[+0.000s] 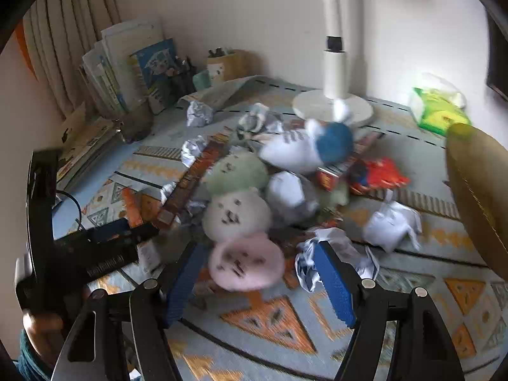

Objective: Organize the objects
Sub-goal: 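Grasp the orange box with the left tool while the right tool grasps the stacked plush toys, then carry the orange box and plush stack to the basket and release both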

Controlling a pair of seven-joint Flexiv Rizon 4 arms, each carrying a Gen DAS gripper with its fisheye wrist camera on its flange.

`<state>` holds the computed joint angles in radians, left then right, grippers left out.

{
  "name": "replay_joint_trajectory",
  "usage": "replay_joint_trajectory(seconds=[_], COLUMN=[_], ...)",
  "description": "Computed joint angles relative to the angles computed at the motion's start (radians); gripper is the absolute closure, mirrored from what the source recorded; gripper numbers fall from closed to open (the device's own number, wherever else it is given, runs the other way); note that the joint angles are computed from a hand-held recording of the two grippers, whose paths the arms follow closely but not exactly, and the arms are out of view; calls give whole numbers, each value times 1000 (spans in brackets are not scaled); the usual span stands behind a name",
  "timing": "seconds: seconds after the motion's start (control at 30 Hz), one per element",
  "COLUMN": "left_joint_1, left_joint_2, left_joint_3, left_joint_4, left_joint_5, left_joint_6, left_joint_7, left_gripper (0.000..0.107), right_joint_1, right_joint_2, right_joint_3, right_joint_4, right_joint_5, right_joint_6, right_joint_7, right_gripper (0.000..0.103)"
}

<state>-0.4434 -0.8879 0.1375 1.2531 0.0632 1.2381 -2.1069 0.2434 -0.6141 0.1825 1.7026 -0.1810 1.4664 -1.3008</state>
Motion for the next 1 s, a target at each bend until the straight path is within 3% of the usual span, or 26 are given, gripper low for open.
replay_joint_trajectory(seconds=[0.07,0.17,0.23,0.3,0.4,0.57,0.63,0.73,0.87,1.0], left_joint_1=[42,127,184,222,178,32,55,89,119,106], left_joint_2=[20,47,58,70,70,46,52,78,116,136], left_joint_3=[-54,-172,-254,-306,-257,-65,-101,-158,-217,-221], left_joint_4=[55,138,185,222,209,125,136,191,273,306], left_joint_5=[-11,-58,-92,-120,-154,-129,-134,-151,-178,-204], left_joint_6=[54,118,146,164,146,77,92,144,215,190], left_joint_7=[49,185,278,345,345,266,284,323,376,412], left_gripper=[65,69,69,69,68,71,82,90,90,90], right_joint_1=[12,97,98,52,44,-32,-94,-192,-179,-60], right_joint_2=[-11,-21,-34,-58,-59,-25,-9,35,142,249], right_joint_3=[-2,-102,-99,-38,-31,71,146,248,166,-50], right_joint_4=[-21,-27,-50,-88,-81,-26,-4,46,173,309], right_joint_5=[-7,-64,-70,-47,-34,47,93,169,200,152], right_joint_6=[-20,-31,-66,-111,-90,-7,21,56,153,177], right_joint_7=[1,53,68,42,36,-20,-54,-100,-60,55], right_gripper=[31,31,32,45,53,54,54,54,54,54])
